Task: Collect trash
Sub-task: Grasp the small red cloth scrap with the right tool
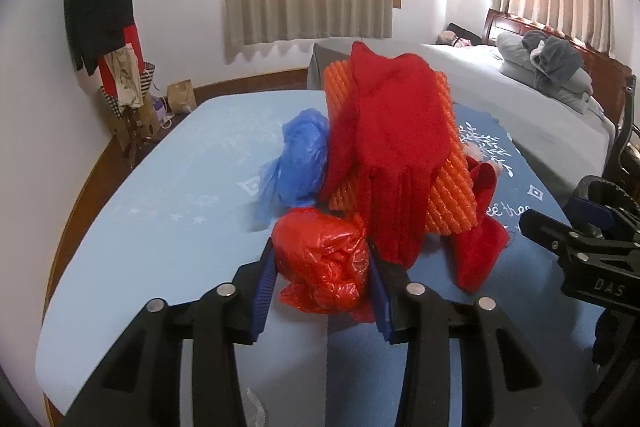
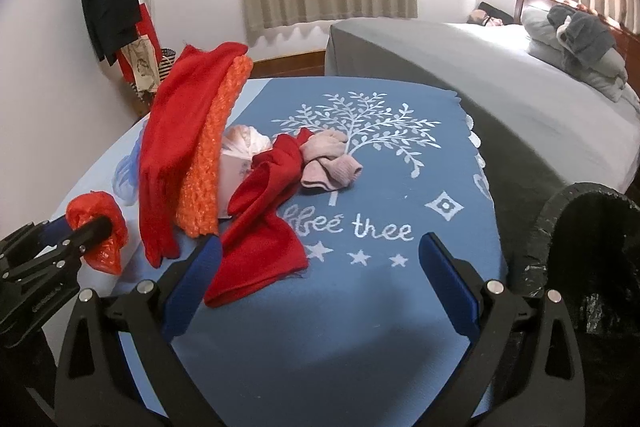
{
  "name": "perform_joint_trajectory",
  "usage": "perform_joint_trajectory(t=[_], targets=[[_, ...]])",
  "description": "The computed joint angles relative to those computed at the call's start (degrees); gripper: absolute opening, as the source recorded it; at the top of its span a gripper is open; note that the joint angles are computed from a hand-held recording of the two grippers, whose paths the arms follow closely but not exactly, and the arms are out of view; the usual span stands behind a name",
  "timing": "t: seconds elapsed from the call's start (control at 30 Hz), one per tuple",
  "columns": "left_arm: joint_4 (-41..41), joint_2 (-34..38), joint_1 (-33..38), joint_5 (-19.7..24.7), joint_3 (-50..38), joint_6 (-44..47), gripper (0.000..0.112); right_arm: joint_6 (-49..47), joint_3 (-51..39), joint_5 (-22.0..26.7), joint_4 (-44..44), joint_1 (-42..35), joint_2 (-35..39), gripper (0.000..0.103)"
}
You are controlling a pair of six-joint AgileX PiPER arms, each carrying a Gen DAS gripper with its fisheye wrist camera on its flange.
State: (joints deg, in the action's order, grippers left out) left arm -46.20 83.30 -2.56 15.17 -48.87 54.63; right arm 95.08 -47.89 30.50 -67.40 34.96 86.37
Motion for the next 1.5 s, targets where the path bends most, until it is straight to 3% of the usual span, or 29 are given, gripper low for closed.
perform_joint_trajectory(t=[0.3, 0.5, 0.57, 0.67, 0.73, 0.8, 1.0, 1.5], targets=[[0.53, -0.07, 0.72, -2.23, 0.69, -1.40, 0.042, -5.42, -4.09, -1.74, 4.13, -1.06, 3.95, 0.096], [-0.94, 0.55, 1.45, -2.88, 0.14, 0.15, 0.042, -9.33, -8.25, -3.85, 6.45, -2.59, 7.46, 0.080], [-1.32, 0.81, 1.31, -3.13, -0.12, 0.38, 0.042, -11.70, -9.48, -4.87, 8.60, -3.32, 8.66, 0.072], [-2.55, 1.00, 1.09, -3.59, -0.35, 1.51, 0.042, -19.86, -10.90, -7.99, 16.03, -5.06, 9.93, 0.051], [-3.41, 1.04, 1.11, -3.46, -0.57, 2.30, 0.042, -26.54, -10.49, -11.35, 21.99, -6.60, 9.68, 0.020], [-2.83, 0.98, 0.84, -3.67, -0.77, 1.73, 0.042, -28.92, -9.94, -12.60, 23.84, -7.03, 9.09, 0.006], [-2.41, -0.63, 0.54, -3.40, -0.73, 1.23, 0.042, -22.10, -5.99, -12.33, 16.38, -5.85, 3.24, 0.002], [-2.26, -4.70, -3.52, -0.71, -0.10, 0.13, 0.042, -23.44, 1.11, -8.81, 17.82, -6.36, -10.29, 0.002]])
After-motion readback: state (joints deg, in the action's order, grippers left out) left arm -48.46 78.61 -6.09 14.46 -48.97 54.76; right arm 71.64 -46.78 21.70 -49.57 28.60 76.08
